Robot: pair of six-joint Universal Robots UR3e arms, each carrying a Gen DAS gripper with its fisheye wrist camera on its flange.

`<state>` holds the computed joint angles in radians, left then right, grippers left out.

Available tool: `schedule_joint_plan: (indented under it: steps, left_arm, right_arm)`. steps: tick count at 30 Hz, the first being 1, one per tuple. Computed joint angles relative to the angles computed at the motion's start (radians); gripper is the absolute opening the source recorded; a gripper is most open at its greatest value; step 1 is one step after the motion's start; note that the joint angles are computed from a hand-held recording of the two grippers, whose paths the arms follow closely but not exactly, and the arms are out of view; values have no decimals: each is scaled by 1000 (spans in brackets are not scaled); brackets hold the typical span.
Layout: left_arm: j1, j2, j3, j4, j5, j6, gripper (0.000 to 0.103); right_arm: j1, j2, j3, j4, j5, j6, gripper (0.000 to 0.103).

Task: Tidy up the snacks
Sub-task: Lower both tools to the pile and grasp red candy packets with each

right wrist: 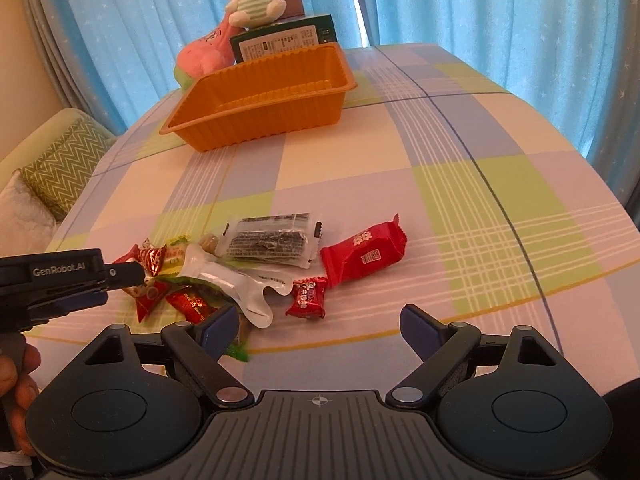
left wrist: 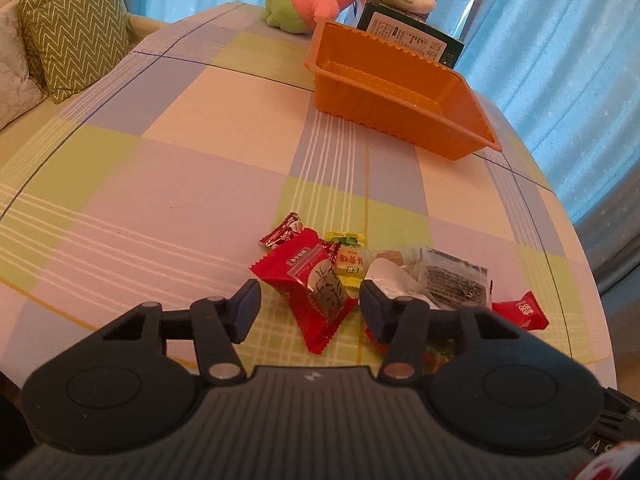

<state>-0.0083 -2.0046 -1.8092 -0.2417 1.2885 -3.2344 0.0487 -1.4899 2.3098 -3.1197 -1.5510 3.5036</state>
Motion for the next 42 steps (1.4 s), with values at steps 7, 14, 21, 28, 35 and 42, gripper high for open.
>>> schedule_joint_plan:
  steps: [7, 14, 21, 28, 35, 42]
  left_arm:
    - [-13, -71, 47, 39, 17, -7, 36]
    - [3, -47, 31, 44, 11, 17, 27]
    - [25, -5, -11, 55, 0, 32, 27]
    - [26, 14, -33, 52, -15, 41, 27]
    - [24, 28, -46, 49, -23, 46, 27]
    - [27, 63, -69, 49, -30, 54, 27]
  right_arm:
    - [-14, 52, 4, -53, 22, -1, 88]
    - [-23, 81, 2, -93, 28, 5, 77]
    - [-14, 126, -21, -119, 17, -1, 52]
    - [3, 172, -69, -109, -6, -19, 37]
    - [19, 195, -86, -113, -35, -37, 22]
    - [22, 138, -46, -98, -72, -16, 17]
